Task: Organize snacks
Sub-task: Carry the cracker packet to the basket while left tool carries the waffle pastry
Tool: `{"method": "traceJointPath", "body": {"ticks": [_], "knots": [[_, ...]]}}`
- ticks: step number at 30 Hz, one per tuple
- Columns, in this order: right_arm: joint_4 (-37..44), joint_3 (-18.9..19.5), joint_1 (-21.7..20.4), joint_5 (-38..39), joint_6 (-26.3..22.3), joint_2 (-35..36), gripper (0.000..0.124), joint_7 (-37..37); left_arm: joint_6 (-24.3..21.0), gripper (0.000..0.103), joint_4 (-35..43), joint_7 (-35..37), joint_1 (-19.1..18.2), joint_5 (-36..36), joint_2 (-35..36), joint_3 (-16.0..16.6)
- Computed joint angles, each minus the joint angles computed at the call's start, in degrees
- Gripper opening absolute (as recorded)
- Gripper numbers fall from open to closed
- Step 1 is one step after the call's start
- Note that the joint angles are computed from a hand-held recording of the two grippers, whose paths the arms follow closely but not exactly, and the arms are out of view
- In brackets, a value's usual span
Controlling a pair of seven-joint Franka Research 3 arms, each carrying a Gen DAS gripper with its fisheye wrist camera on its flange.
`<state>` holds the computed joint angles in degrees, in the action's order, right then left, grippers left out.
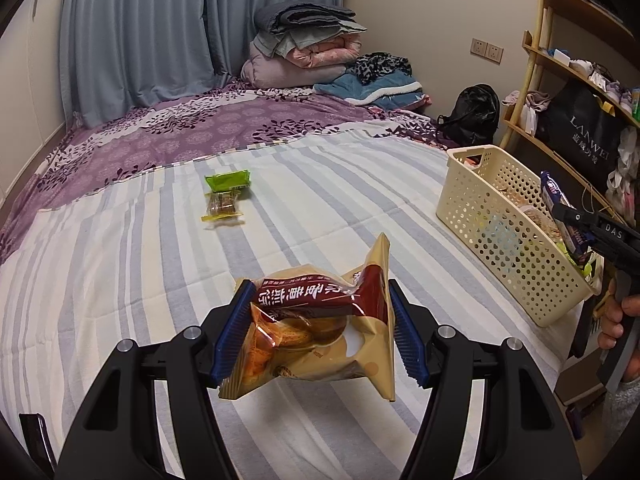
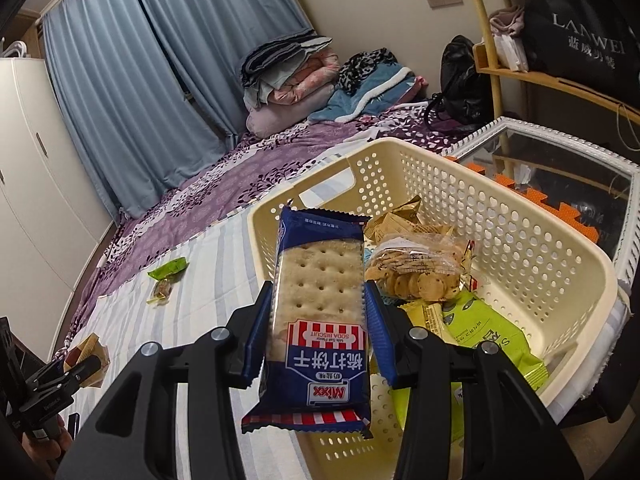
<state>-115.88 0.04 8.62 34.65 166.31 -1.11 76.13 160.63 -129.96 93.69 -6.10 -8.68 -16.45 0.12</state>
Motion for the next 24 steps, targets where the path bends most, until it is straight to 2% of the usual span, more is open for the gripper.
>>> {"method": "traceJointPath", "body": {"ticks": [5, 16, 18, 24], "knots": [[-0.15, -0.12, -0.02, 2.3, 0.86, -0.2, 0.056, -1.24, -0.2, 0.067, 0.3, 0.25, -0.2, -0.13, 0.32, -0.15], [-2.26, -0.85, -0.44, 2.64, 3.78, -1.85, 0.059, -0.11, -0.96, 0.067, 2.51, 3.08, -1.73, -2.21, 1.6, -0.37], [-2.76, -0.94, -0.59, 1.96, 4.82, -2.17, 0.062, 0.62, -1.16, 0.067, 3.36, 3.78, -2.09, -2.65, 2.06, -0.73], [-4.65, -1.49, -1.33, -0.95, 7.78, -3.23, 0.062, 3.28, -2.01, 0.067, 7.45, 7.66, -4.05, -6.09, 4.54, -1.84]]}}
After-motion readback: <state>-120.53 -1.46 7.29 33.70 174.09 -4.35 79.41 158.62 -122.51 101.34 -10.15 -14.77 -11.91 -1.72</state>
